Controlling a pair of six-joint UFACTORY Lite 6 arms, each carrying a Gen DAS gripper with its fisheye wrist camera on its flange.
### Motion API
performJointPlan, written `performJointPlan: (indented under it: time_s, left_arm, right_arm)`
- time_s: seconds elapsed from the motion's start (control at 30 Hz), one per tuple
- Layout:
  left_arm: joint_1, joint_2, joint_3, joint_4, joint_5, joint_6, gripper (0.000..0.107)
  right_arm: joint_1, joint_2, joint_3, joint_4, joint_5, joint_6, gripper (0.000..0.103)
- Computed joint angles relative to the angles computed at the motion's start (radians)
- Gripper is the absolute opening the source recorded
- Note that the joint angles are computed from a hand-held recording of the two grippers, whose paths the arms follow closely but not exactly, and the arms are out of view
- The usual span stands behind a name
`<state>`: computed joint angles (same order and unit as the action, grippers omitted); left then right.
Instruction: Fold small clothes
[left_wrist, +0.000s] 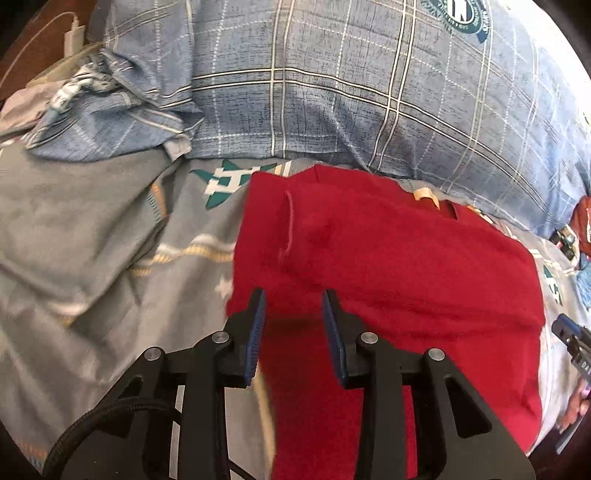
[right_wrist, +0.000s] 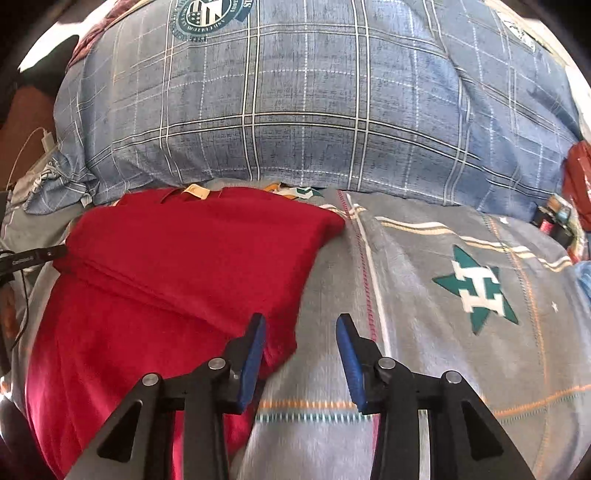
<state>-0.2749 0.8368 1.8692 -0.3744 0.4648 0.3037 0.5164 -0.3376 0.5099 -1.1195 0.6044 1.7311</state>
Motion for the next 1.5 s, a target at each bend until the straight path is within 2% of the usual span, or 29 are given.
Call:
performJointPlan:
  time_s: [0.07,0.13,0.2,0.27,0.37,0.5,0.53,0.57,0.6,0.67,0.77,0.83,0.9,0.93,0.97,1.03,1.17,1.27,1.33,1.4,1.47,1.5]
  left_arm:
    - [0.007,-0.070,-0.112,-0.053,-0.030,0.051,0.031]
    - [0.016,-0.142,-0.228,-0.105,-0.056,0.101,0.031]
    - [0.024,-0.206,-0.335,-0.154,-0.081,0.141,0.031]
    - [0.035,-0.264,-0.426,-0.210,-0.091,0.194,0.031]
    - [0.038,-0.347,-0.557,-0.255,-0.112,0.258,0.031]
    - [0.043,-0.450,-0.720,-0.366,-0.147,0.389,0.031]
    - [0.042,-0.473,-0.755,-0.387,-0.155,0.412,0.031]
    - [0.042,-0.494,-0.784,-0.397,-0.159,0.426,0.031]
    - [0.043,-0.511,-0.809,-0.412,-0.161,0.446,0.031]
    - [0.043,-0.570,-0.889,-0.475,-0.168,0.522,0.031]
    - [0.036,-0.646,-0.986,-0.502,-0.177,0.573,0.031]
    - [0.027,-0.700,-1.055,-0.503,-0.189,0.591,0.031]
    - [0.020,-0.740,-1.113,-0.498,-0.216,0.594,0.031]
    - [0.016,-0.756,-1.138,-0.472,-0.230,0.572,0.031]
    - [0.017,-0.766,-1.157,-0.459,-0.241,0.563,0.031]
    - [0.036,-0.798,-1.205,-0.477,-0.236,0.582,0.031]
    - [0.105,-0.852,-1.297,-0.689,-0.191,0.799,0.031]
    - [0.098,-0.891,-1.341,-0.680,-0.201,0.784,0.031]
    - [0.091,-0.909,-1.361,-0.692,-0.209,0.779,0.031]
    - [0.096,-0.910,-1.369,-0.747,-0.211,0.827,0.033]
    - [0.099,-0.921,-1.391,-0.832,-0.213,0.903,0.034]
    - [0.101,-0.927,-1.399,-0.847,-0.216,0.915,0.035]
  right_arm:
    - [-0.002,-0.048,-0.043,-0.025,-0.060,0.066,0.050]
    - [-0.016,-0.052,-0.067,-0.091,-0.119,0.170,0.051]
    - [-0.053,0.023,-0.043,-0.197,-0.166,0.279,0.050]
    - [-0.092,0.156,0.019,-0.268,-0.188,0.328,0.024]
    - [-0.084,0.208,0.044,-0.255,-0.150,0.312,0.025]
    - [0.005,0.017,-0.046,-0.104,-0.110,0.268,0.026]
    - [0.041,-0.056,-0.088,-0.065,-0.112,0.250,0.031]
    - [0.084,-0.110,-0.119,-0.012,-0.103,0.216,0.042]
    - [0.133,-0.146,-0.140,0.032,-0.085,0.193,0.046]
    - [0.299,-0.213,-0.176,0.109,0.003,0.193,0.048]
    - [0.574,-0.244,-0.204,0.151,0.153,0.332,0.048]
    - [0.735,-0.252,-0.228,0.160,0.188,0.445,0.049]
    - [0.834,-0.189,-0.229,0.141,0.184,0.559,0.057]
    - [0.848,-0.165,-0.234,0.127,0.173,0.594,0.066]
    - [0.872,-0.126,-0.233,0.123,0.164,0.628,0.069]
    - [0.902,-0.031,-0.212,0.126,0.141,0.668,0.068]
    - [0.963,0.050,-0.224,0.016,0.069,0.873,0.069]
    - [0.992,0.116,-0.214,-0.051,0.043,0.975,0.070]
    - [1.000,0.160,-0.176,-0.025,0.061,0.926,0.071]
    - [0.996,0.177,-0.161,-0.016,0.061,0.901,0.074]
    - [0.986,0.172,-0.174,-0.067,0.049,0.944,0.085]
    - [0.984,0.176,-0.179,-0.098,0.045,0.979,0.086]
